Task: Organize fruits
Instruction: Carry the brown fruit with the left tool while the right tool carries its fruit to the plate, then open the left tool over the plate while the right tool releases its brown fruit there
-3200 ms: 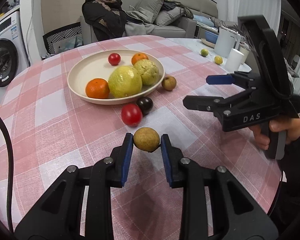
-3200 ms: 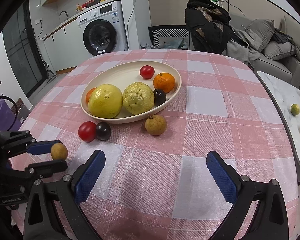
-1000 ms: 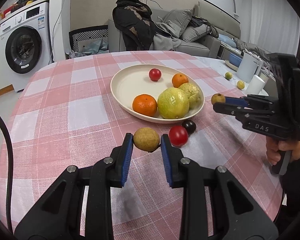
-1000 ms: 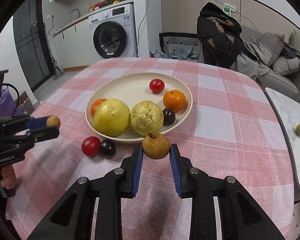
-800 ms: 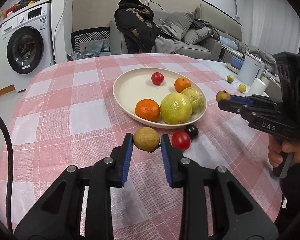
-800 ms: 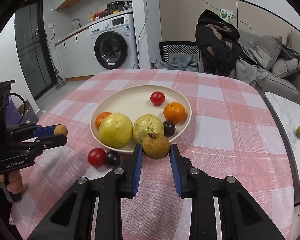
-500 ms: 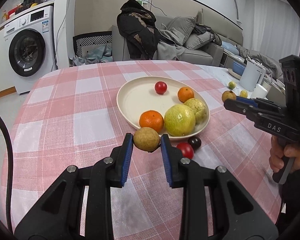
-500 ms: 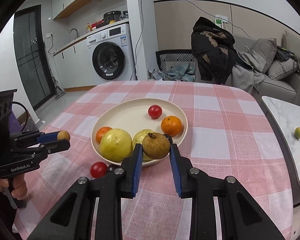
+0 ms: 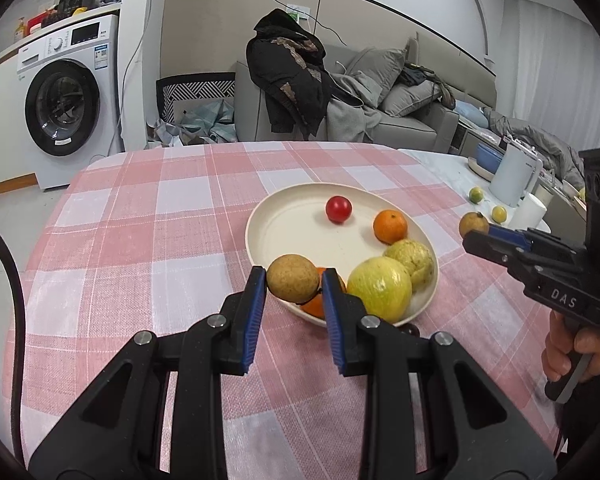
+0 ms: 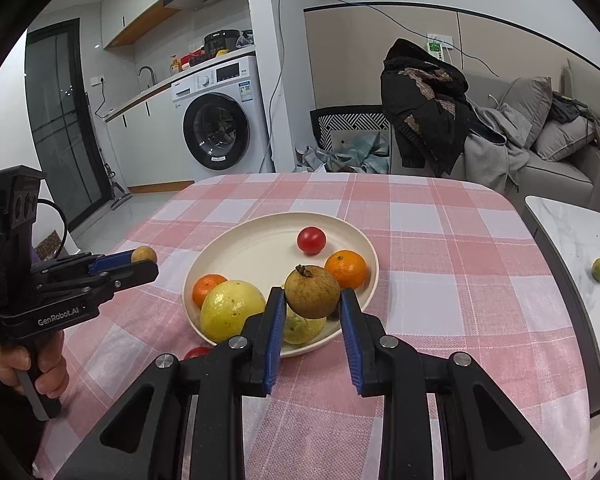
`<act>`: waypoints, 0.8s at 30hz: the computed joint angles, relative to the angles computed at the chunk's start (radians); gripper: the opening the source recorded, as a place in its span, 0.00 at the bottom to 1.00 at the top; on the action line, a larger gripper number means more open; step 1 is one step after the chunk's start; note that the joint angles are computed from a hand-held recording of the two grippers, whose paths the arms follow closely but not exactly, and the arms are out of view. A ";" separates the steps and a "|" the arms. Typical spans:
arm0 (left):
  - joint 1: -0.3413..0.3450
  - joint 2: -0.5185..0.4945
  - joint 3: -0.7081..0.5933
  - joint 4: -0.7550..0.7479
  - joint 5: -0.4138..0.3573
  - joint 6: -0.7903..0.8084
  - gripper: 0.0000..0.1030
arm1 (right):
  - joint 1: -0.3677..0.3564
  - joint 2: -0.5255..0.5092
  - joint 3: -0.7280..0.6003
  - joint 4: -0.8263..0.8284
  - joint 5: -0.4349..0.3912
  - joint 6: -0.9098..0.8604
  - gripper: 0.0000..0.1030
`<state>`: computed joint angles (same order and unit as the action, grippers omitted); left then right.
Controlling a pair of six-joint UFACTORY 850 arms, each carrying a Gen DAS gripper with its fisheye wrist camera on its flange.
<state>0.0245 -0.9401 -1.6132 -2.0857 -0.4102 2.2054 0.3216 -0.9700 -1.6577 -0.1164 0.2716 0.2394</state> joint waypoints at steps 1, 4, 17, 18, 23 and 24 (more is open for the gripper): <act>0.001 -0.006 -0.010 0.001 -0.005 -0.008 0.25 | 0.000 -0.001 0.000 0.010 0.009 -0.002 0.27; 0.005 -0.023 -0.032 -0.004 -0.030 -0.016 0.25 | -0.004 -0.007 -0.002 0.012 0.046 0.022 0.27; -0.007 -0.093 -0.136 -0.011 0.005 -0.051 0.25 | -0.016 -0.071 -0.101 -0.050 0.004 0.130 0.27; -0.009 -0.099 -0.146 -0.004 0.009 -0.060 0.25 | -0.017 -0.078 -0.113 -0.069 -0.007 0.154 0.27; -0.013 -0.128 -0.192 0.018 0.027 -0.092 0.25 | -0.013 -0.116 -0.180 -0.076 -0.058 0.163 0.27; -0.014 -0.136 -0.206 0.034 0.033 -0.110 0.25 | -0.012 -0.124 -0.193 -0.084 -0.068 0.172 0.27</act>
<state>0.0100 -1.0762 -1.8190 -2.0517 -0.3776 2.0949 0.3095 -1.0936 -1.8502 -0.2005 0.2032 0.4119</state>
